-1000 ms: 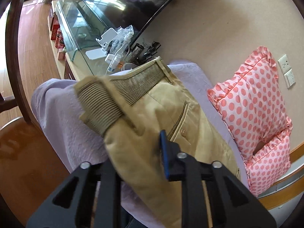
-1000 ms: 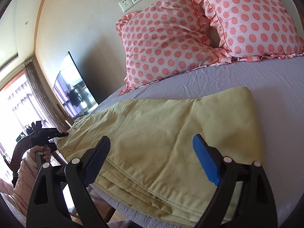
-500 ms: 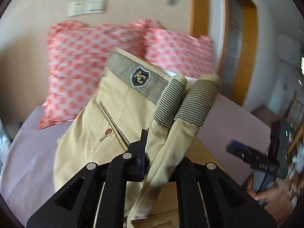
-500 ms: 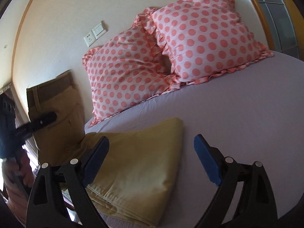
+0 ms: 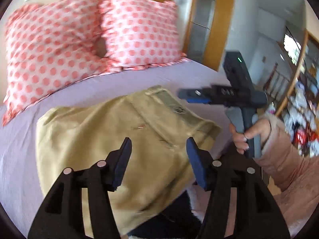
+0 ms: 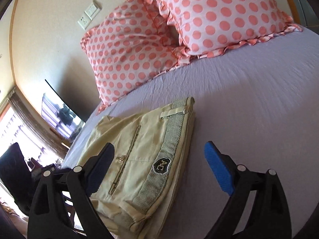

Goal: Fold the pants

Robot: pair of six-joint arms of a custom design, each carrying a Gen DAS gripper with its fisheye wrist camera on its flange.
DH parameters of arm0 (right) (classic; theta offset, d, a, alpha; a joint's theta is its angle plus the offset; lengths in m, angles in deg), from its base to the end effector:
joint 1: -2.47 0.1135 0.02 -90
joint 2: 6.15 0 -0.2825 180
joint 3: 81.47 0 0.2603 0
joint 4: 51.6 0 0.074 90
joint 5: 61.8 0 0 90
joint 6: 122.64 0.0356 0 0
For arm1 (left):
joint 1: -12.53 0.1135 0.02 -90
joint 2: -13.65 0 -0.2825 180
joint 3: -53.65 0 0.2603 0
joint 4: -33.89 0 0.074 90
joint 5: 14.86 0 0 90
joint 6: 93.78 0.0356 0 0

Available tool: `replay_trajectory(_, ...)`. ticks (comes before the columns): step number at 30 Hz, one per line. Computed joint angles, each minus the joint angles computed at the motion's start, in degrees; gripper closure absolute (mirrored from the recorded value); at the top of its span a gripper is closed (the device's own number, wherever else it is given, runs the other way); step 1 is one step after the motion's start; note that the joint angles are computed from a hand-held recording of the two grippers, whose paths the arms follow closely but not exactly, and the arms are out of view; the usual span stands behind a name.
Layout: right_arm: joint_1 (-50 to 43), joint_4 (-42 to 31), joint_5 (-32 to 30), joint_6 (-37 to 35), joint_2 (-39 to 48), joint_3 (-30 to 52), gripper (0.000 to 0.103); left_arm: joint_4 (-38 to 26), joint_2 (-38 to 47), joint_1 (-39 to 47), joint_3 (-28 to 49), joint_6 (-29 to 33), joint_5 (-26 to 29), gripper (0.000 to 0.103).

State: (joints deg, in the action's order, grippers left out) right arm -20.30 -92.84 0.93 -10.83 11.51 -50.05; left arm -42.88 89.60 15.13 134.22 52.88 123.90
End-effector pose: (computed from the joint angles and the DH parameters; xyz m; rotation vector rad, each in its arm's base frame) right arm 0.0961 -0.0226 0.2124 0.4870 1.9660 0.4759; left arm 0.2417 -0.0158 0.3157 1.2221 2.0257 -0.7464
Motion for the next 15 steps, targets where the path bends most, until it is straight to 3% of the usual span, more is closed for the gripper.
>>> replay_trajectory(2, 3.16, 4.1, 1.63, -0.85, 8.75, 0.74, 0.025, 5.45, 8.37, 4.05, 6.25, -10.84, -3.14, 0.048)
replay_trajectory(4, 2.64, 6.98, -0.7, -1.64, 14.66, 0.9, 0.032, 4.87, 18.42, 6.47, 14.44, -17.16, -5.01, 0.049)
replay_trajectory(7, 0.84, 10.1, -2.85, -2.19, 18.28, 1.24, 0.038, 0.7, 28.89, 6.69, 23.86, -18.62, -7.11, 0.049)
replay_trajectory(10, -5.89, 11.82, -12.67, -2.8, 22.58, 1.3, 0.052, -4.5, 35.14, 5.57, 29.6, -17.09, -7.78, 0.049)
replay_trajectory(12, -8.25, 11.26, -16.15, -4.24, 24.53, 1.73, 0.059, -7.29, 37.99, 5.15, 32.55, -16.02, -5.4, 0.039)
replay_trajectory(15, -9.36, 11.47, -17.9, -3.75, 26.97, 2.58, 0.06, -10.82, 40.36, 4.34, 36.04, -15.46, -4.22, 0.033)
